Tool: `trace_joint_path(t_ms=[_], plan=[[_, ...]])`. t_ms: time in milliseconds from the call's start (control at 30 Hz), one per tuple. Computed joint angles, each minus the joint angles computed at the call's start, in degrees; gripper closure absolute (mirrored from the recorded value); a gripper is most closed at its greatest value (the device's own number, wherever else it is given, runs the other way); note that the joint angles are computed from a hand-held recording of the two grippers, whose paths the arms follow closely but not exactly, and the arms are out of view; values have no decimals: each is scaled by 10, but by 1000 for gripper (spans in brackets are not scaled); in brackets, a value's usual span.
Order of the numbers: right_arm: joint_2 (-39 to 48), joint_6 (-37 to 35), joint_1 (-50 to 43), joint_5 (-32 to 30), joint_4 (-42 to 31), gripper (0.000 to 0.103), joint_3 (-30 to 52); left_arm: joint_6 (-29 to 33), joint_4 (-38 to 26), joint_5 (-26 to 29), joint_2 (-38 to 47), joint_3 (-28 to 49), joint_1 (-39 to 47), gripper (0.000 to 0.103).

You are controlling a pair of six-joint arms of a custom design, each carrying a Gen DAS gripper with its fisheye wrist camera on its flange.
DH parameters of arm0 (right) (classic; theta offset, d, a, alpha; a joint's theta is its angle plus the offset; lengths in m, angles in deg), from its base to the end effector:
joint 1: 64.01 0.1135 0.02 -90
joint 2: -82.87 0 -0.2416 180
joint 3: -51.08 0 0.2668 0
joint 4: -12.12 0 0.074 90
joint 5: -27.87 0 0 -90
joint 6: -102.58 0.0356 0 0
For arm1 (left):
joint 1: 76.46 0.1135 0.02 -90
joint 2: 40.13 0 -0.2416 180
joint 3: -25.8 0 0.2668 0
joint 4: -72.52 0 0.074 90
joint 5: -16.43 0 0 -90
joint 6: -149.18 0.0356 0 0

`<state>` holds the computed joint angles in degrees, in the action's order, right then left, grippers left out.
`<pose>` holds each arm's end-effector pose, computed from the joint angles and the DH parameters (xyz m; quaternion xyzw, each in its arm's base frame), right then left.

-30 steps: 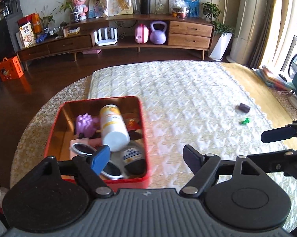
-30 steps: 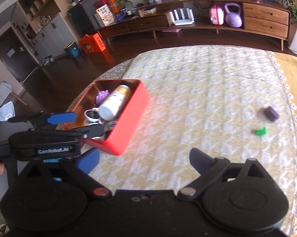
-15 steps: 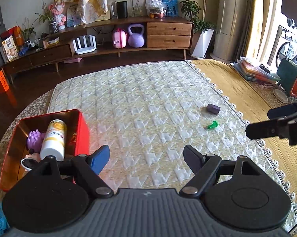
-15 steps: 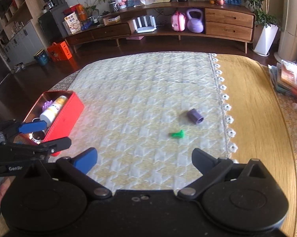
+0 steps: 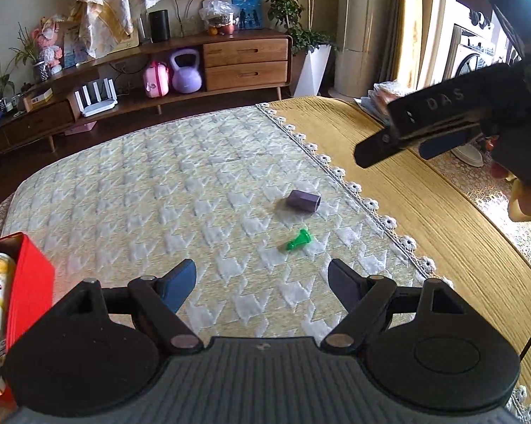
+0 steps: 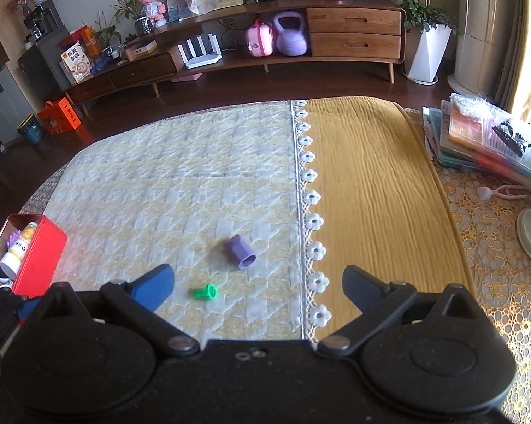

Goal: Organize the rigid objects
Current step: 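Move the left tool to the green piece while the right tool reaches the purple cylinder, then grasp the green piece with the left tool while the right tool grasps the purple cylinder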

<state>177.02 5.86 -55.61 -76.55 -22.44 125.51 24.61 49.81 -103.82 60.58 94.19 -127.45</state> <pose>0.3469 0.0602 0.1764 -0.1624 0.9310 0.1239 0.3025 0.2345 -0.2610 0.1224 0.0539 0.9225 -0.0143 0.3819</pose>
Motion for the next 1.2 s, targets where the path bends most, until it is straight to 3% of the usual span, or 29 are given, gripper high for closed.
trace_joint_path(t_ms=[300, 467, 567, 667, 767, 867, 1067, 1200], plan=[[124, 3, 27, 2, 14, 10, 88, 43, 75, 20, 122, 61, 23, 21], [175, 5, 44, 5, 24, 27, 116, 77, 111, 35, 162, 79, 37, 21], [197, 10, 49, 2, 27, 32, 127, 92, 123, 42, 181, 90, 44, 22], [216, 7, 56, 12, 31, 43, 139, 97, 128, 57, 199, 105, 53, 41], [229, 6, 60, 17, 31, 53, 148, 108, 139, 63, 212, 111, 57, 47], [238, 1, 62, 19, 32, 61, 154, 129, 151, 63, 221, 115, 55, 59], [243, -10, 71, 35, 44, 67, 150, 165, 172, 54, 236, 123, 47, 71], [238, -18, 79, 51, 58, 74, 137, 172, 174, 61, 239, 128, 44, 89]])
